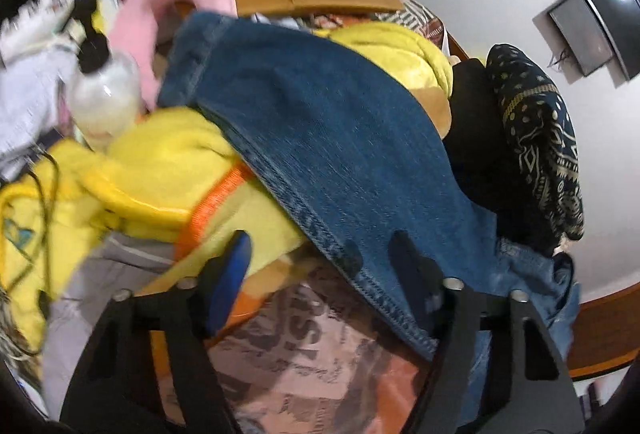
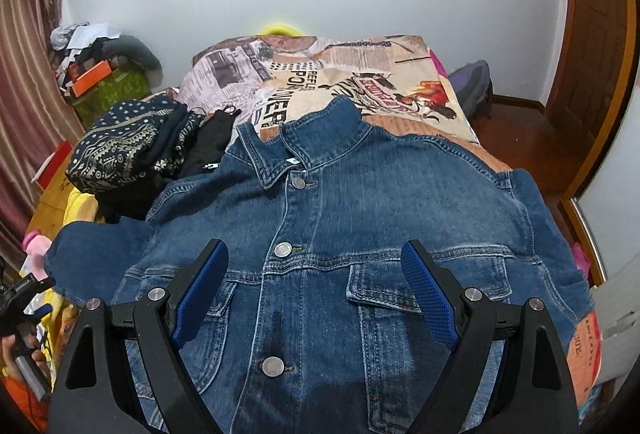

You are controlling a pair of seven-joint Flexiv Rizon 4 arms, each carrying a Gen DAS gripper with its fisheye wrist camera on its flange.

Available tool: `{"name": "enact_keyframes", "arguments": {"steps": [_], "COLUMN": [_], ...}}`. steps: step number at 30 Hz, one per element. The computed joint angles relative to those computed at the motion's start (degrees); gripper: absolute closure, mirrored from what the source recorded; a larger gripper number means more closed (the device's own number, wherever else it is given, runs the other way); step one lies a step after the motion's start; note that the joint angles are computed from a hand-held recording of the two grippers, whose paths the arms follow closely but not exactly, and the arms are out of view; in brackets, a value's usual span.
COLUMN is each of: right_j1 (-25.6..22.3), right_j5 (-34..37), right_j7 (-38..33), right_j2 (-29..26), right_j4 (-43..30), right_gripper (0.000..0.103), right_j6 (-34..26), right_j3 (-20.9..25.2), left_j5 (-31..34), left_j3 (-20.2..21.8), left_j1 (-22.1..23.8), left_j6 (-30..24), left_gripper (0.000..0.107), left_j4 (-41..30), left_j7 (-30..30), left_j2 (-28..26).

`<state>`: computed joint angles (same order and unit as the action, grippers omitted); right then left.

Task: Fold large clothes
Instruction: 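Grasp the denim jacket sleeve with the left gripper and lift it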

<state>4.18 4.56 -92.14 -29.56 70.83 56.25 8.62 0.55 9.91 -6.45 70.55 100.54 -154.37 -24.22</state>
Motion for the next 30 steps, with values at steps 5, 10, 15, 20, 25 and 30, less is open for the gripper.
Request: {"name": "enact_keyframes", "arguments": {"steps": [5, 10, 15, 20, 25, 30], "right_j1": [0.3, 0.3, -0.1, -0.5, -1.2, -2.2], "right_j5": [-0.6, -0.4, -0.1, 0.3, 1.0, 1.7], "right_j7": [0.5, 0.9, 1.1, 0.5, -0.6, -2.1], "right_j2": [-0.2, 0.0, 0.5, 1.2, 1.8, 1.9], "right_j4": [-0.2, 0.1, 0.3, 0.9, 1.4, 1.5], "right_gripper": [0.017, 0.017, 0.017, 0.017, 0.017, 0.017], "right_j6": [-0.1, 0.3, 0.4, 1.2, 2.4, 2.9], "right_j3": [-0.4, -0.4, -0.2, -0.1, 0.1, 0.2], "left_j5": [-3.3, 1.2, 14.0, 22.5, 26.7, 28.8], "left_j3": [-1.6, 2.4, 6.0, 4.7, 2.0, 0.5], "left_j1": [1.6, -1.2, -5.7, -6.7, -6.6, -7.8], "left_j6": [1.1, -6.3, -19.2, -24.1, -23.8, -21.8], "left_gripper": [0.066, 0.083, 0.096, 0.100, 0.101, 0.103], "left_j4": [-0.5, -6.2, -15.8, -22.5, -28.0, -33.7], "left_j7": [2.4, -0.4, -3.9, -4.2, -3.5, -1.1], "left_j2": [-1.5, -2.9, -3.2, -2.7, -2.6, -3.9]}}
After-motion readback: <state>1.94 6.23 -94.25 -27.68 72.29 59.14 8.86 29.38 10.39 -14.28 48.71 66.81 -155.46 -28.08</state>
